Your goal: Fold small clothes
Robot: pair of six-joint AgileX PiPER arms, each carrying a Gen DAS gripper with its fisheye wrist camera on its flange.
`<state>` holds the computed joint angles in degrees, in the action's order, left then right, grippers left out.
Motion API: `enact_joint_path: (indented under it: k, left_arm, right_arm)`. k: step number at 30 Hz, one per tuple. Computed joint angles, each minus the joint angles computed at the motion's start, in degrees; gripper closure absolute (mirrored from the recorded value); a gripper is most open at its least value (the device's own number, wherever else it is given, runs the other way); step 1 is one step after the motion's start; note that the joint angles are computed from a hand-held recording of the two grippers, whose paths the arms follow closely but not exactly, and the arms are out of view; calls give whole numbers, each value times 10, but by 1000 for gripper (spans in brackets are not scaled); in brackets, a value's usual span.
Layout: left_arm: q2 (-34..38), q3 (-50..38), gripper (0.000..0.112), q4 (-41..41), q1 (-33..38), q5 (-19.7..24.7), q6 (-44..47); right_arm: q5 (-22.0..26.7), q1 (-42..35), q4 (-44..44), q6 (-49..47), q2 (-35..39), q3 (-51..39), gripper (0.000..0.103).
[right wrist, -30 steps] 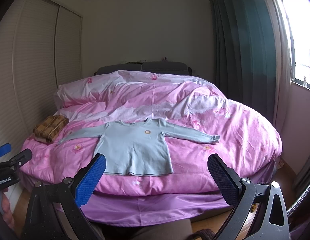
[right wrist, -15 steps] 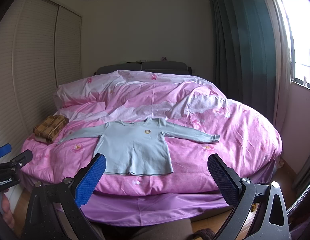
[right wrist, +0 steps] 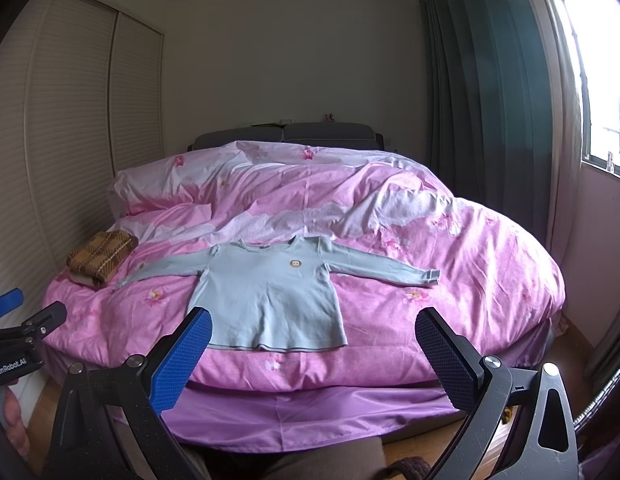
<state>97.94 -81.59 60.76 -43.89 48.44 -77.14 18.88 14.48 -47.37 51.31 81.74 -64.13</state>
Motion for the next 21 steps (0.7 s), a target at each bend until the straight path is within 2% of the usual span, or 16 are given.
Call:
enact_joint_path:
  k: [21]
  left_arm:
    - [9,-4,9,-8,-2,0,1]
  right_arm:
    - [4,2,9,-6,4,-5,0]
